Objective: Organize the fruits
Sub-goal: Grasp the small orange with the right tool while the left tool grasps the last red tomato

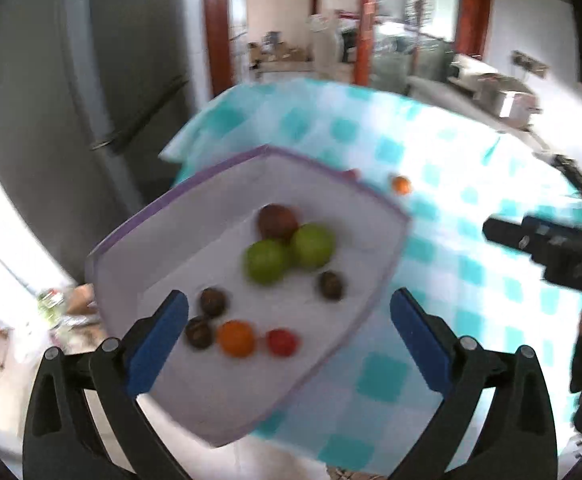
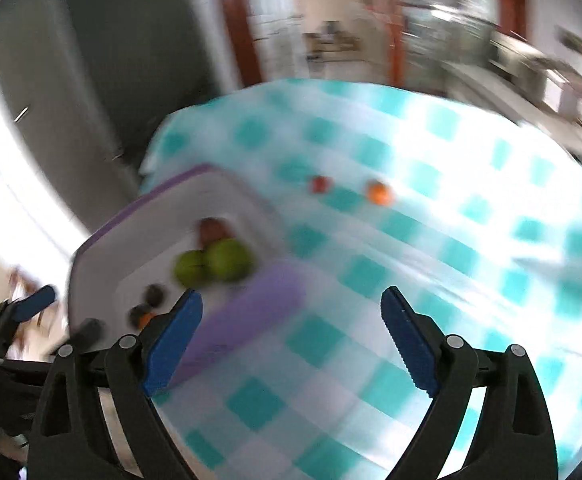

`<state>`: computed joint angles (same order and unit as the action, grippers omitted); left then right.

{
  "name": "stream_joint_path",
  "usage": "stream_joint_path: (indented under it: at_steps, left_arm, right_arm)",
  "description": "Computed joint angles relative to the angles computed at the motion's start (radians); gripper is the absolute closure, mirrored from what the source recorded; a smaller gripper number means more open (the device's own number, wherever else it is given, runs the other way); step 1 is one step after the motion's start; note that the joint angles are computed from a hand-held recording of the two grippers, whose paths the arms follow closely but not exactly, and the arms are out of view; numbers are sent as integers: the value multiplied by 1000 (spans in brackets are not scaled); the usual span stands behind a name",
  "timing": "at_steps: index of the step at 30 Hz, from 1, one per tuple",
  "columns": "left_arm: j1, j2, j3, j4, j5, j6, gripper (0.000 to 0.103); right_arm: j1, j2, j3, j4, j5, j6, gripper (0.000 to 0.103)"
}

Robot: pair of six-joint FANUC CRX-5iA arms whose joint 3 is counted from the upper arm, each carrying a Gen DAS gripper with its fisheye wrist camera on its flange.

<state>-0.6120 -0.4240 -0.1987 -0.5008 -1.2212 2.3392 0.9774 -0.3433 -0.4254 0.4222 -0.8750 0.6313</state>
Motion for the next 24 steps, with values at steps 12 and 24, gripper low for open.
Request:
stream_joint_path:
  at_steps: [12,24]
  left_arm:
    - [240,460,299,372,139,-209,2]
    - [334,860,649,409,-31,-102,11]
  right_arm:
    - [-338,178,50,-173,129,236,15]
    - [-472,576,317,-416,315,679,30]
